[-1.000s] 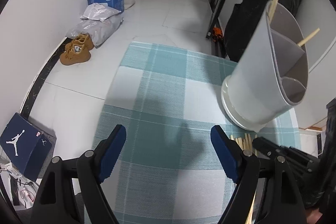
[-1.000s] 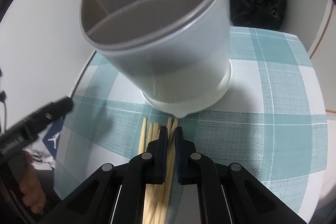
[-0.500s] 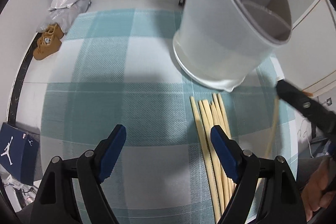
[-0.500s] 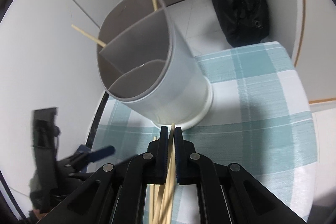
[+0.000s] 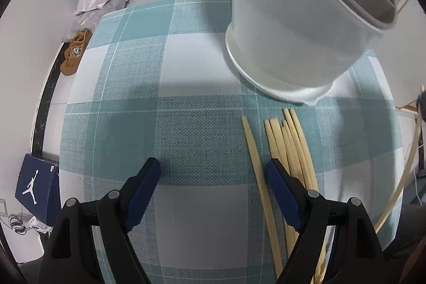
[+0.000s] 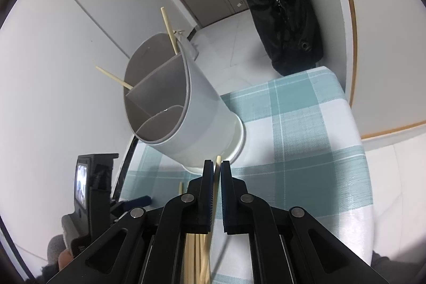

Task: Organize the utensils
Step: 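Lift the chopstick with the right tool while the left tool grasps another chopstick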

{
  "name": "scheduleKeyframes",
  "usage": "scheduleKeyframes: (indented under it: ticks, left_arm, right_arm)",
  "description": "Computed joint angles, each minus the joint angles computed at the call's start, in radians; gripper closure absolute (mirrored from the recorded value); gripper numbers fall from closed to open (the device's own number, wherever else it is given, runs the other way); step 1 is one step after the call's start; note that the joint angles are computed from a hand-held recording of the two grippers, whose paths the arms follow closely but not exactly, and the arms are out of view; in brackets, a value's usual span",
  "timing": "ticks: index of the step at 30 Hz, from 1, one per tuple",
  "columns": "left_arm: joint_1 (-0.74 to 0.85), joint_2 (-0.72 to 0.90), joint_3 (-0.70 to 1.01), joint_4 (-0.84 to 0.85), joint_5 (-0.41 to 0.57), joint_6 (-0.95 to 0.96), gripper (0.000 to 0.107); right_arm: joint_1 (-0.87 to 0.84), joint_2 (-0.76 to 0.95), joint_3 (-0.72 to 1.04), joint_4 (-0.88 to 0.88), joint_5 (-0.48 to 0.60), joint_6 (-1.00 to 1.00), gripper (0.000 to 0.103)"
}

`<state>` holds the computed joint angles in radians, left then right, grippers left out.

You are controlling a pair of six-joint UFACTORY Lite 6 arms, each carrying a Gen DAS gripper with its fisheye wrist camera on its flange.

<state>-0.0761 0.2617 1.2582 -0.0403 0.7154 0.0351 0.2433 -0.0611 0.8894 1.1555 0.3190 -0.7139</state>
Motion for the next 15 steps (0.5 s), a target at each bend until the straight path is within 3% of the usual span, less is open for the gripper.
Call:
scheduleKeyframes:
  ticks: [6, 9, 14, 15]
  left_arm:
    - [0.008, 0.043, 0.044, 0.020, -0.028, -0.045, 0.045]
    - [0.011, 0.044, 0.044, 0.027, -0.053, -0.057, 0.058]
    - [0.019, 0.042, 0.046, 0.032, -0.070, -0.097, 0.102]
    - [0.035, 0.049, 0.052, 0.005, -0.069, -0.076, 0.102]
  right_arm:
    - [-0.011, -0.021, -0.013, 0.014, 0.014, -0.024, 0.099]
    - [-0.019, -0.031, -0.021, 0.018, 0.023, -0.025, 0.099]
    - [-0.025, -0.024, -0.014, 0.005, 0.030, -0.009, 0.099]
    - [-0.023, -0.024, -0.012, -0.003, 0.027, -0.002, 0.099]
